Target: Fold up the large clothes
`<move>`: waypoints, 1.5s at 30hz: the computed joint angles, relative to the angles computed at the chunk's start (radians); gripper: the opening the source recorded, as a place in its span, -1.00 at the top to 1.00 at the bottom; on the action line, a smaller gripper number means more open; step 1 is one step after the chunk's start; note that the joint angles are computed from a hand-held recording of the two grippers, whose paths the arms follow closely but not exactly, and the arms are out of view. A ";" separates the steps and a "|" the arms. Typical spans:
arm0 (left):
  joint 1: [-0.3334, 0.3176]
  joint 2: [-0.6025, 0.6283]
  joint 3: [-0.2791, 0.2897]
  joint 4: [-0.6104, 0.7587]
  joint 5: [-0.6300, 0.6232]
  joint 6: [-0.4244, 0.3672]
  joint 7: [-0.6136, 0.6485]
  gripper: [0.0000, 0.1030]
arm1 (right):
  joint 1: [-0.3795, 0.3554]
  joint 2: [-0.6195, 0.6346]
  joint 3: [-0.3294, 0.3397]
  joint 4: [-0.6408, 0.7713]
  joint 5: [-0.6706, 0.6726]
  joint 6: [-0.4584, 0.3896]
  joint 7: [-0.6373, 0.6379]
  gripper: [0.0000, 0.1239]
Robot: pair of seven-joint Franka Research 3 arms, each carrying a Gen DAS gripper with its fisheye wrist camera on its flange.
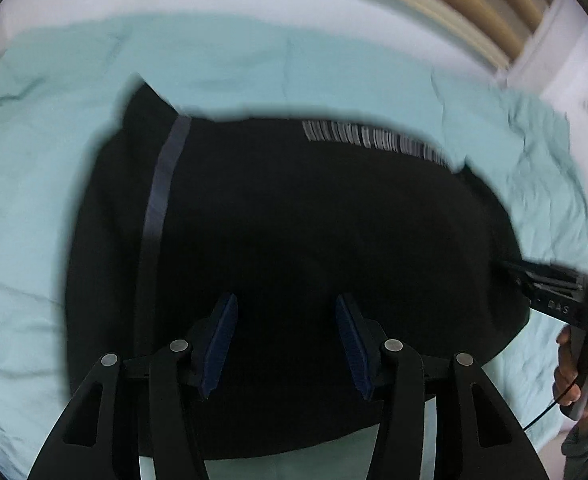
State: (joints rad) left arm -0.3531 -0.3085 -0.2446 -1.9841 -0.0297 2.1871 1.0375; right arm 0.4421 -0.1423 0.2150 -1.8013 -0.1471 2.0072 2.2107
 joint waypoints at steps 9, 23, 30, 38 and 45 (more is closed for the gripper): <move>0.010 0.090 0.000 -0.018 -0.018 0.037 -0.052 -0.19 | 0.016 0.022 0.002 -0.100 -0.043 0.062 0.010 0.02; 0.042 0.270 0.007 0.297 -0.048 0.035 0.022 -0.20 | 0.011 0.269 -0.061 0.343 0.022 0.028 -0.051 0.00; 0.060 0.416 -0.007 0.373 -0.015 -0.070 0.015 -0.20 | 0.025 0.383 -0.112 0.330 0.128 0.019 -0.067 -0.23; 0.076 0.308 -0.007 0.274 -0.050 0.009 0.034 -0.22 | 0.002 0.228 -0.110 0.126 0.183 0.164 -0.088 -0.29; 0.093 0.082 0.031 0.088 -0.061 0.043 0.023 -0.22 | -0.040 0.000 -0.081 -0.082 0.221 0.236 -0.032 -0.29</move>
